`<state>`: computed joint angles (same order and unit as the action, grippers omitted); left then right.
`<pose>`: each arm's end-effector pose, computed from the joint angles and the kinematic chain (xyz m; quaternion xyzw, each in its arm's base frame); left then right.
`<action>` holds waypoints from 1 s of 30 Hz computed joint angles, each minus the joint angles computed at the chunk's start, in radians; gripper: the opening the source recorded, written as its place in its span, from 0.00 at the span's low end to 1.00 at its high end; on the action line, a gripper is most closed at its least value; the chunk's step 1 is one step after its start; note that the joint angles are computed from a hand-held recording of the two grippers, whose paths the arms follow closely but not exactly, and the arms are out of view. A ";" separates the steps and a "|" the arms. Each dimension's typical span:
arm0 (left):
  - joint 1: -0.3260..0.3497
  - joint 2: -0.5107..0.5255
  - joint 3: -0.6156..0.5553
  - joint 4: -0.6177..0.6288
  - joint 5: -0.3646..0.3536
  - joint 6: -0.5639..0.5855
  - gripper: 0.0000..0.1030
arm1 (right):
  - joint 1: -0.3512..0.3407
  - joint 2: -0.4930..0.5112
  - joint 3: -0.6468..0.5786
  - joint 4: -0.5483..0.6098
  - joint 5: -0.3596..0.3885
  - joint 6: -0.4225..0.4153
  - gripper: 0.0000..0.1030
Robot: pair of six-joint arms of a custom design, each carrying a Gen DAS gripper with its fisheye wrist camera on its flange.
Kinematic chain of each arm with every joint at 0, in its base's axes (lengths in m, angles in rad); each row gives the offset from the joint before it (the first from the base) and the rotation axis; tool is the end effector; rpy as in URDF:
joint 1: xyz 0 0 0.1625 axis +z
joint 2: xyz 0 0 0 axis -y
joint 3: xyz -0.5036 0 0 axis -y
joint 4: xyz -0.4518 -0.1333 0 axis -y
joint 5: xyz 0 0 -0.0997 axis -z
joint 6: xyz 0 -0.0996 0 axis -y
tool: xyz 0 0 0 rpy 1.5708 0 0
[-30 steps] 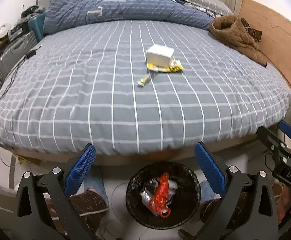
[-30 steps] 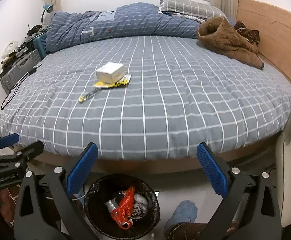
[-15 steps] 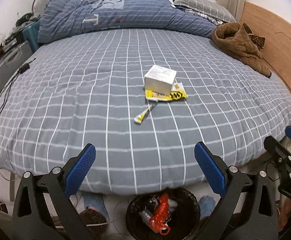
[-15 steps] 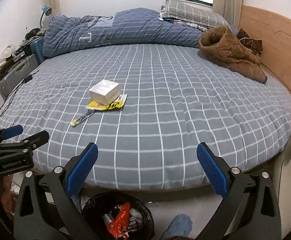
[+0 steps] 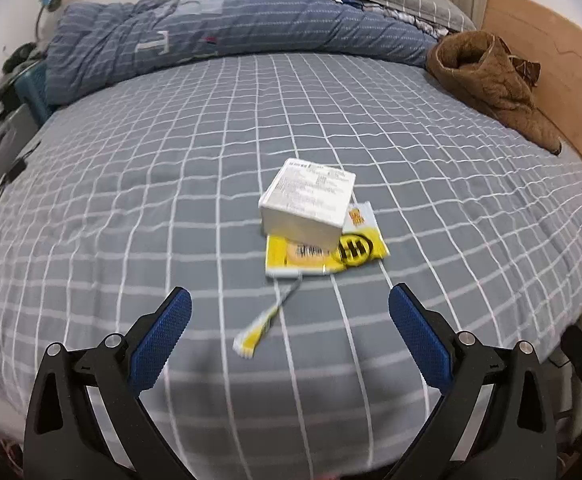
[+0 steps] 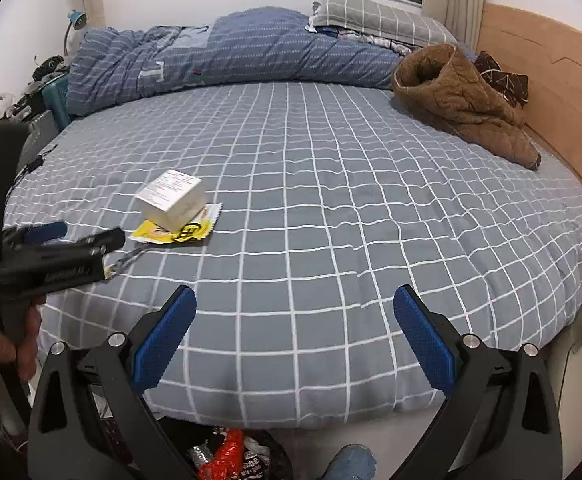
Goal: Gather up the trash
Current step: 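Move both tools back up toward the white box and yellow packet, then grasp the white box with the left tool while the right tool grasps the yellow snack packet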
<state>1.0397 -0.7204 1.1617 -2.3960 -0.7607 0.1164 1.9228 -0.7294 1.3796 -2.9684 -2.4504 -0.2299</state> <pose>-0.2813 -0.8845 0.2754 0.2157 0.8792 -0.2512 0.3424 0.3466 -0.7797 0.2458 0.0928 -0.8516 0.3539 0.3755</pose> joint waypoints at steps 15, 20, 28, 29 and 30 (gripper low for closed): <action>0.067 0.243 -0.372 0.127 -0.040 0.088 0.94 | -0.071 0.070 -0.114 0.054 0.048 -0.029 0.92; 0.083 0.291 -0.468 0.202 -0.090 0.092 0.72 | -0.079 0.097 -0.156 0.065 0.053 -0.052 0.92; 0.085 0.209 -0.381 0.105 -0.050 0.091 0.71 | -0.072 0.173 -0.271 0.139 0.076 -0.031 0.92; 0.086 0.202 -0.378 0.102 -0.038 0.089 0.71 | -0.069 0.189 -0.296 0.158 0.082 -0.024 0.92; 0.088 0.185 -0.357 0.085 -0.020 0.086 0.71 | -0.066 0.209 -0.327 0.182 0.086 -0.015 0.92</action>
<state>1.1278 -0.5354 0.8043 -2.3113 -0.7809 0.2026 1.8568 -0.5207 1.0527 -2.7864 -2.3644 -0.2447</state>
